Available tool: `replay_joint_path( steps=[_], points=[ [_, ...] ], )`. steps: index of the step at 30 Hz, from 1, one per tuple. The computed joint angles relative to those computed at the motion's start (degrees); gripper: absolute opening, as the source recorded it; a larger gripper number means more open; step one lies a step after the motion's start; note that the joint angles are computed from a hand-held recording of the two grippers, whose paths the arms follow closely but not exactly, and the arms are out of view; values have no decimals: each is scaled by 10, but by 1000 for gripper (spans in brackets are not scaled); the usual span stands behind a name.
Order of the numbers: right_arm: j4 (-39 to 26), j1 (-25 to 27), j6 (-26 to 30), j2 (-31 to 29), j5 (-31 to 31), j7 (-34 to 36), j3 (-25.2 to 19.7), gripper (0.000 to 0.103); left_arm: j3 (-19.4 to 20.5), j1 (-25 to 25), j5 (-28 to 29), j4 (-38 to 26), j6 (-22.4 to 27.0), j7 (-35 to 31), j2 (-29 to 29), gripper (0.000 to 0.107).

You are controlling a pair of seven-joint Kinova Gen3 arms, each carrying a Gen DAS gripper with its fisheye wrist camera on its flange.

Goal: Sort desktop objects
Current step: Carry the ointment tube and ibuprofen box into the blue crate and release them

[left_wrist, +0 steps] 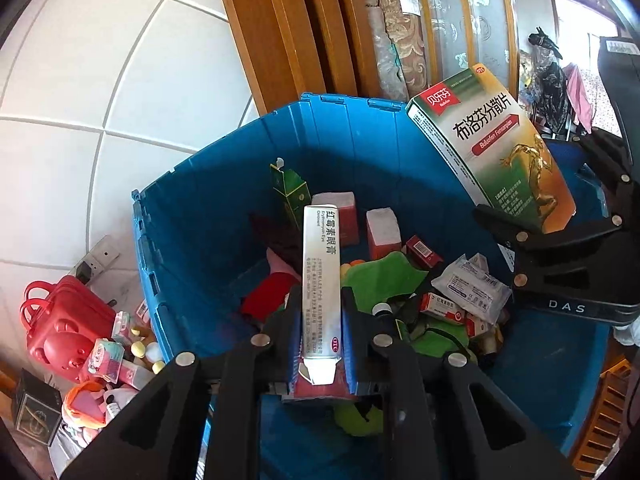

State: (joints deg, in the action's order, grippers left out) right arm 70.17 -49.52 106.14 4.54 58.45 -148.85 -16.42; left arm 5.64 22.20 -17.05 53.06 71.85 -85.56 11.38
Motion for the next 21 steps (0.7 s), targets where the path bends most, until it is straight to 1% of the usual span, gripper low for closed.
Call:
replay_joint_path(
  steps=[1, 3, 4, 5, 7, 10, 18, 20, 21],
  points=[
    [-1, 1, 1, 0, -1, -1, 0, 88, 0, -2, 3, -4, 5, -3, 2, 18],
    [-2, 6, -3, -3, -5, 2, 4, 88, -1, -1, 2, -8, 11, -3, 4, 30],
    [-1, 7, -4, -3, -6, 1, 3, 88, -2, -1, 1, -5, 8, -1, 3, 41],
    [-1, 8, -3, -3, -6, 1, 3, 88, -2, 0, -1, 1, 1, 2, -2, 50],
    [-2, 10, -2, -2, -6, 0, 3, 88, -1, 3, -10, 16, -16, 4, -10, 58],
    [-5, 11, 1, -1, -8, 0, 3, 88, 1, 8, -26, 24, -23, 7, -13, 58],
    [-12, 13, 8, 3, -13, -5, 7, 89, 3, 3, -22, 23, -26, 7, -12, 58],
    [-13, 13, 8, 4, -15, -3, 9, 90, 3, 3, -22, 24, -26, 8, -12, 58],
    [-13, 12, 9, 4, -14, -5, 9, 92, 4, 3, -22, 24, -26, 8, -13, 58]
  ],
)
